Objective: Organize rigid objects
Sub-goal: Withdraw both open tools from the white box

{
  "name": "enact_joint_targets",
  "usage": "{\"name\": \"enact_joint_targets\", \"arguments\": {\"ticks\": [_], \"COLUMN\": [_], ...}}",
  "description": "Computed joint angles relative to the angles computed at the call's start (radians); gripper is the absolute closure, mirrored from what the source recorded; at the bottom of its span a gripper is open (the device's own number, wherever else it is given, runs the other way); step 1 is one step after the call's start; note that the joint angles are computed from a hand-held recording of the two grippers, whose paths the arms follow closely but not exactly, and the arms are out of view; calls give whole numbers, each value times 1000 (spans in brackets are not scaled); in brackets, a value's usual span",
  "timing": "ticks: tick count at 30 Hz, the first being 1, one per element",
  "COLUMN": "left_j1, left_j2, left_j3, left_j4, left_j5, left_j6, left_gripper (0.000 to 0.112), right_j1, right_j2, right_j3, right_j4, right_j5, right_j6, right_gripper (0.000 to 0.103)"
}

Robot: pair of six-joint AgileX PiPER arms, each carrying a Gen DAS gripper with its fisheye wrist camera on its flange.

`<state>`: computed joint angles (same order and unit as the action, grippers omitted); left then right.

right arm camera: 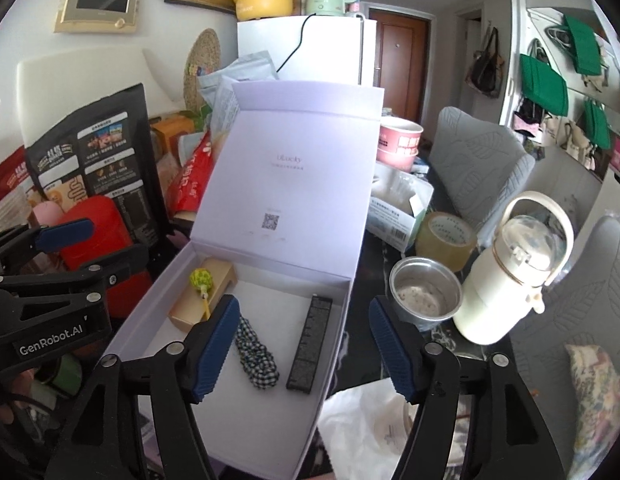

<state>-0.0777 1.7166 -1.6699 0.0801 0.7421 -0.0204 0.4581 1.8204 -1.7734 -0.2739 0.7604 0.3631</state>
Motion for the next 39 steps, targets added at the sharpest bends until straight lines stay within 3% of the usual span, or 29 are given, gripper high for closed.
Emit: {"name": "enact_joint_targets", "arguments": {"ticks": [1, 2, 4, 17, 31, 39], "left_j1": [-1, -4, -14, -32, -26, 4], "left_j2": [-16, -36, -94, -334, -519, -587], "left_j3": [13, 33, 92, 278, 483, 573], "left_j4": [7, 21, 80, 128, 139, 72], "left_j5": [-3, -13, -48, -25, -17, -20], "left_j6": [-6, -21, -80, -130, -156, -117], "left_gripper": [25, 10, 10, 10, 10, 10], "right_j1": [4, 10, 20, 123, 252, 312], "right_j2": [-15, -34, -72, -303, -467, -521], "right_j3": [15, 34, 73, 292, 497, 600], "right_j4": [-8, -18, -38, -189, -297, -327], "right_j5": [-3, -6, -13, -7, 17, 13], "right_j6": [9, 21, 42, 210, 377, 460], "right_gripper": [31, 31, 28, 23, 22, 22]}}
